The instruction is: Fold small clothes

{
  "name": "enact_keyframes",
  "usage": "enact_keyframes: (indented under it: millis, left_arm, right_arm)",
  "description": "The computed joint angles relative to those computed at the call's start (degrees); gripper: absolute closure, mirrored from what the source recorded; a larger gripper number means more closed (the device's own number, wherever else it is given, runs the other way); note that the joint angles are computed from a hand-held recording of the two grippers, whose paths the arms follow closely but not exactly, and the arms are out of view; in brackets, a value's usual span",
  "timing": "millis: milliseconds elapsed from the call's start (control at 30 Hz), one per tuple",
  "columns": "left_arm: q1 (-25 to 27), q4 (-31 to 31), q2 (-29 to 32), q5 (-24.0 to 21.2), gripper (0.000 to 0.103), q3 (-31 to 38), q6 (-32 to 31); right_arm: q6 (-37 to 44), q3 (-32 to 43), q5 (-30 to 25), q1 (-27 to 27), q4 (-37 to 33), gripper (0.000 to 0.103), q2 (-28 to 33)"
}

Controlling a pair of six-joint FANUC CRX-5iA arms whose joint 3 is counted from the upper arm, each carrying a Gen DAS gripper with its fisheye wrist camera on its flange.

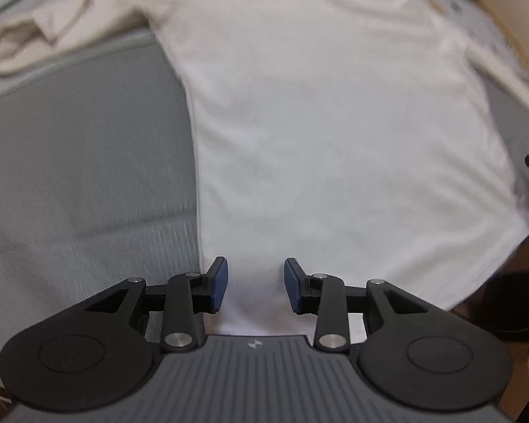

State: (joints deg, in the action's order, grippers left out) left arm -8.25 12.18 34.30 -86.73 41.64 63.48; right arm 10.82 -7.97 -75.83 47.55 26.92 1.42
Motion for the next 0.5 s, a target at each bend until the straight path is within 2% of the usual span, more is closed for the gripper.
enact_keyframes:
  millis: [67, 200, 267, 367, 500]
  left_arm:
    - [0.1, 0.8, -1.1, 2.7, 0.059, -0.9, 0.5]
    - [-0.7, 0.6, -1.6, 8.4, 0.059, -0.5, 4.9]
    - [-0.6, 2.5, -1.5, 11.1, 0.058, 0.0, 6.7]
    - [-0.5, 6.1, -0.8, 13.9, 0.047, 2.0, 9.1]
    - [-1.4, 6.7, 3.1, 15.9, 0.044, 11.3, 10.1]
  right_arm:
    - [-6.9, -3.6, 3.0, 0.9, 8.0, 0.057, -2.4]
    - [-15.5, -7.6, 4.8, 1.3, 21.9, 0.056, -4.1]
    - [-16.5, -7.5, 6.9, 0.1, 25.3, 0.056, -4.1]
    - [-17.3, -6.0, 10.1, -1.5, 28.9, 0.056, -3.7]
    - [-14.8, -1.1, 13.3, -3.2, 31.5, 0.056, -0.5]
